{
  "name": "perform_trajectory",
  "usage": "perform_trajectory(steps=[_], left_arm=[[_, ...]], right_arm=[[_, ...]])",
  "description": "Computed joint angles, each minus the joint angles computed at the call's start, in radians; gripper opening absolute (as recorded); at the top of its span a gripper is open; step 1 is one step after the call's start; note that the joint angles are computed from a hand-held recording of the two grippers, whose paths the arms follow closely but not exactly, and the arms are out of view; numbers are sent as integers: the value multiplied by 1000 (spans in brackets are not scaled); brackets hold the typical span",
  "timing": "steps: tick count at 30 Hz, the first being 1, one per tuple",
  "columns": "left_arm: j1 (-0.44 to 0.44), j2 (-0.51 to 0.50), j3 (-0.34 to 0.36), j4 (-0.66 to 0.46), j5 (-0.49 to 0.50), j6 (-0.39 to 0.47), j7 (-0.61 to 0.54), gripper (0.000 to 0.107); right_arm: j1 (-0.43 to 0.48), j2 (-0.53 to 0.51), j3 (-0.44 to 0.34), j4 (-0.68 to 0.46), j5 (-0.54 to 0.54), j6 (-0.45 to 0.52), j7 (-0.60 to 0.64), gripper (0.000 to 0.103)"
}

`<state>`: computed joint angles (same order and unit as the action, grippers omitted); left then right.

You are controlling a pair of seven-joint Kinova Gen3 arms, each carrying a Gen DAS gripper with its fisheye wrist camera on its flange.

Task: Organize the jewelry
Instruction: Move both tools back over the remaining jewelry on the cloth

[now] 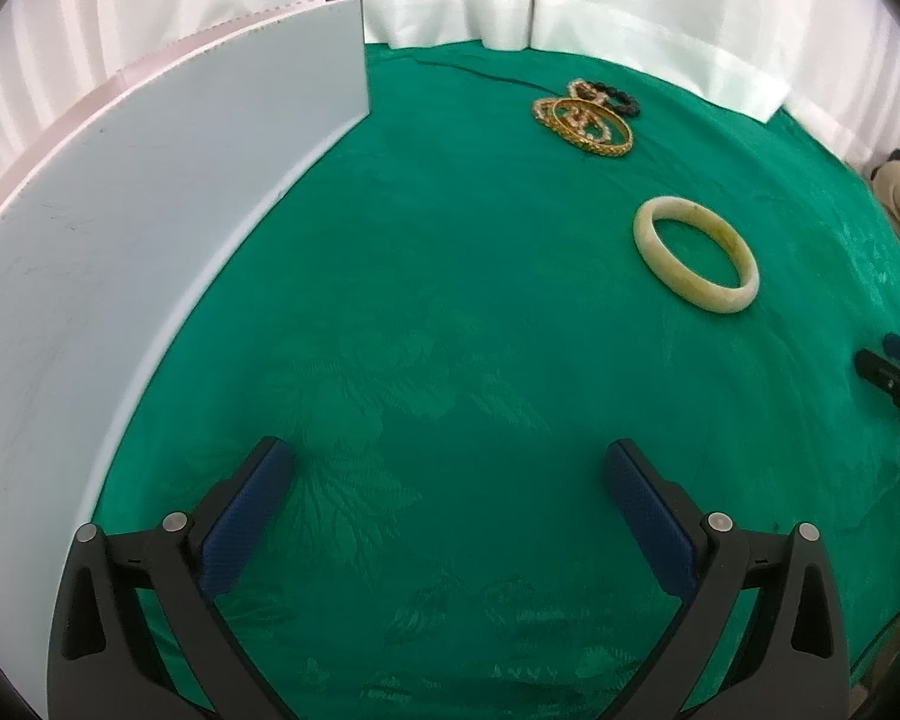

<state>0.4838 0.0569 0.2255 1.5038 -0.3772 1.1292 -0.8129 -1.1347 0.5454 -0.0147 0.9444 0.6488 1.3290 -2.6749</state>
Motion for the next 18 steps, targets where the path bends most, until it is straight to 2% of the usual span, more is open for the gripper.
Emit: perform_trajectory(steps=[2, 13, 15, 18], left_arm=[[6, 7, 2, -7, -13, 6, 17, 103], [-4, 11, -6, -19, 21, 10, -41, 103], [-10, 23, -9, -45, 43, 37, -65, 103], [-20, 56, -19, -126, 93, 122, -125, 102]], right_arm=[[1, 1, -1, -2, -2, 0, 4, 90], [0, 6, 3, -11, -5, 3, 7, 90], [0, 6, 3, -11, -6, 2, 7, 90], [-3, 7, 4, -13, -5, 5, 5, 90]])
